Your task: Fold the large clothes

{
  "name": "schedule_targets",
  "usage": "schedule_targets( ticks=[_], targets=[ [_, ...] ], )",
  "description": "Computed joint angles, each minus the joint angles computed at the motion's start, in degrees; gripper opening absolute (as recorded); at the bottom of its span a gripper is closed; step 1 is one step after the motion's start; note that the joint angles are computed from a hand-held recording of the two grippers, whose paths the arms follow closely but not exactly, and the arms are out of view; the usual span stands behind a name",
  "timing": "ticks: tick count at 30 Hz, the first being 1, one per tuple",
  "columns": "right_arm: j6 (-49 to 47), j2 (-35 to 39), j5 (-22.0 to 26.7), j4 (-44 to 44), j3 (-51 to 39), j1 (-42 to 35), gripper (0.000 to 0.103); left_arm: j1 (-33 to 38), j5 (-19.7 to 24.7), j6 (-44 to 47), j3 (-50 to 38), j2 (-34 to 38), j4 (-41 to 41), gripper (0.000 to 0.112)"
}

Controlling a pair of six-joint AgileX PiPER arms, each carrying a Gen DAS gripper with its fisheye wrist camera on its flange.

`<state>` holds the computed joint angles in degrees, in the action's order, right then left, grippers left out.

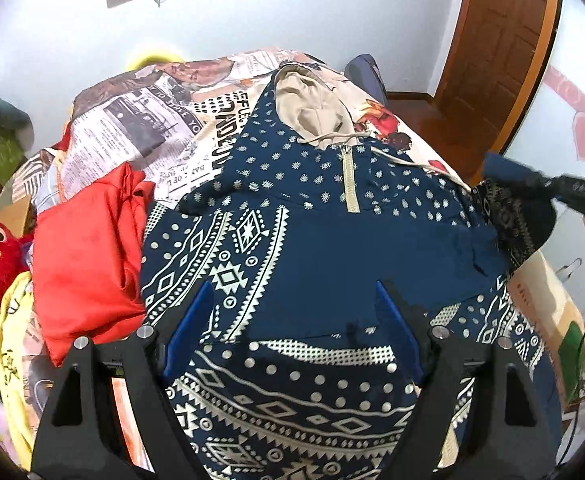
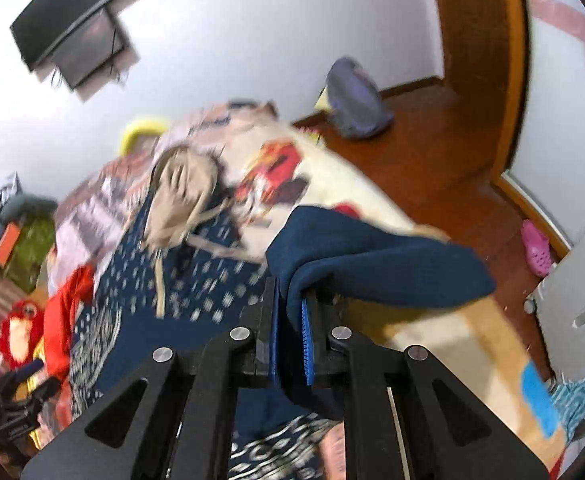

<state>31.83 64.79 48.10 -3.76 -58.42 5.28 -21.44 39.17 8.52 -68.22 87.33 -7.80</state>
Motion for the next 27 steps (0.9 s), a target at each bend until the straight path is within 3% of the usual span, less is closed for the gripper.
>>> schedule_targets(
  ticks=[7,11,15,21,27],
  targets=[
    [7.85,7.16,-0.17,-4.48,2.07,10.70,0.013,1.20,-0.60,2.48,3.31,-1.78,-0.72,0.081],
    [4.36,10.14,3.72,-1.80,0.72,13.39,0.023,1.20,-0.90,2.84,4.19,-1.49,-0.82,0.081],
    [3.65,7.35,5.01,-2.65,0.85,15.33,0.036,0.58,-1.30,1.98,4.27,-1.02,-0.30,0.081],
    [0.72,-0.15,4.80,-0.69,0.75,9.81,0.047,-0.27,-1.84,1.00,3.11,-0.28,-0.33,0.081],
    [-6.30,-4.22,4.20,3.77,2.37,-4.72,0.061,-0.89,-2.14,0.08,1.02,1.48,0.05,0.081]
  ],
)
